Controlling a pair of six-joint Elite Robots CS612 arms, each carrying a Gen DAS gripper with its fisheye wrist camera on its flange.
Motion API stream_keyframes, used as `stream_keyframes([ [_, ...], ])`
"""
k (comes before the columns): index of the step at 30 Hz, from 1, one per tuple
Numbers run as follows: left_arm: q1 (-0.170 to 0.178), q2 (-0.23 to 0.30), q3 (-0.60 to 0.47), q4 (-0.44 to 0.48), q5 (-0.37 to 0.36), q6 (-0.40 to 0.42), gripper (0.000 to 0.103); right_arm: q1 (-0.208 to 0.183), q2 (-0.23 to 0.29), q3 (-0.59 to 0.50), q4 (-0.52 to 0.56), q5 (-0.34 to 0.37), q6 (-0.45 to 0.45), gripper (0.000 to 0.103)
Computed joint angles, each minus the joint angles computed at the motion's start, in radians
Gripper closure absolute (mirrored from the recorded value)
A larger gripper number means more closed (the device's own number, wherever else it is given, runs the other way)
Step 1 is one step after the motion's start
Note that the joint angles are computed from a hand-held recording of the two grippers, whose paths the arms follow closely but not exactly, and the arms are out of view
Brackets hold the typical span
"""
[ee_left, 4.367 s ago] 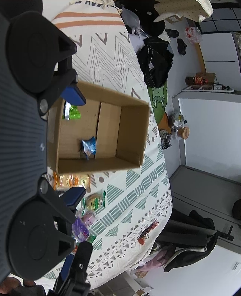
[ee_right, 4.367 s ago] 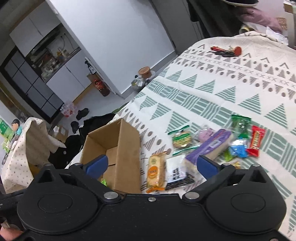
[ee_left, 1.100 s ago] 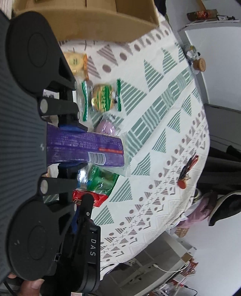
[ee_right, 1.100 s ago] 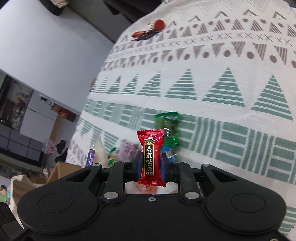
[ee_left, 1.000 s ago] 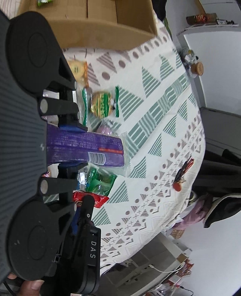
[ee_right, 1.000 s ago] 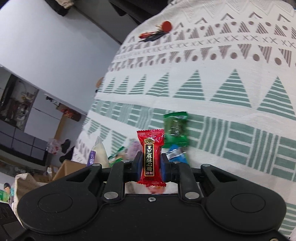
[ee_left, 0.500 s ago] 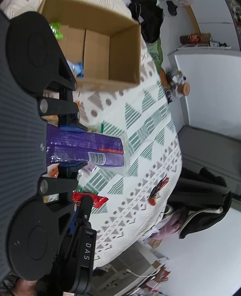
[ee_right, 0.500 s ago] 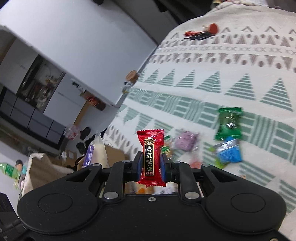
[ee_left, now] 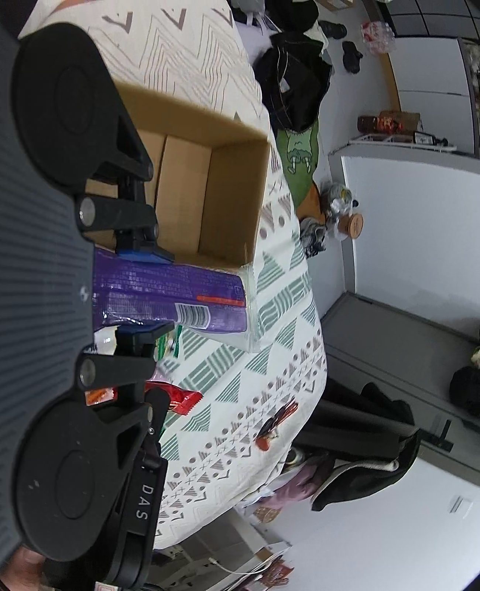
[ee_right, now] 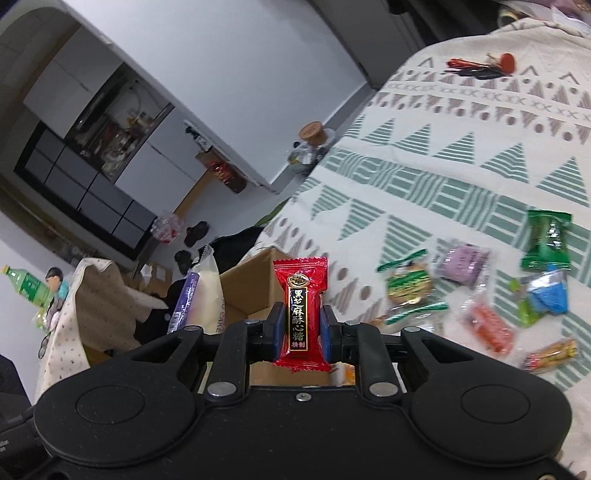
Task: Organize snacks
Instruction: 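Carry both snacks into the cardboard box and open both tools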
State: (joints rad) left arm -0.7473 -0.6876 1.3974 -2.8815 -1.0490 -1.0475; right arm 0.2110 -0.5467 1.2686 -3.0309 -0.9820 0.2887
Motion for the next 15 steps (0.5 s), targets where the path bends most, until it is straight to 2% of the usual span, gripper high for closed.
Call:
stream_keyframes([
  [14, 0.026, -0.041, 0.089, -0.014, 0.017, -0.081, 0.072, 0.027, 0.009, -0.014, 0.03, 0.023, -0.057, 0.083],
  [15, 0.024, -0.042, 0.091, -0.007, 0.035, -0.083, 0.071, 0.029, 0.009, -0.015, 0.037, 0.026, -0.064, 0.083],
])
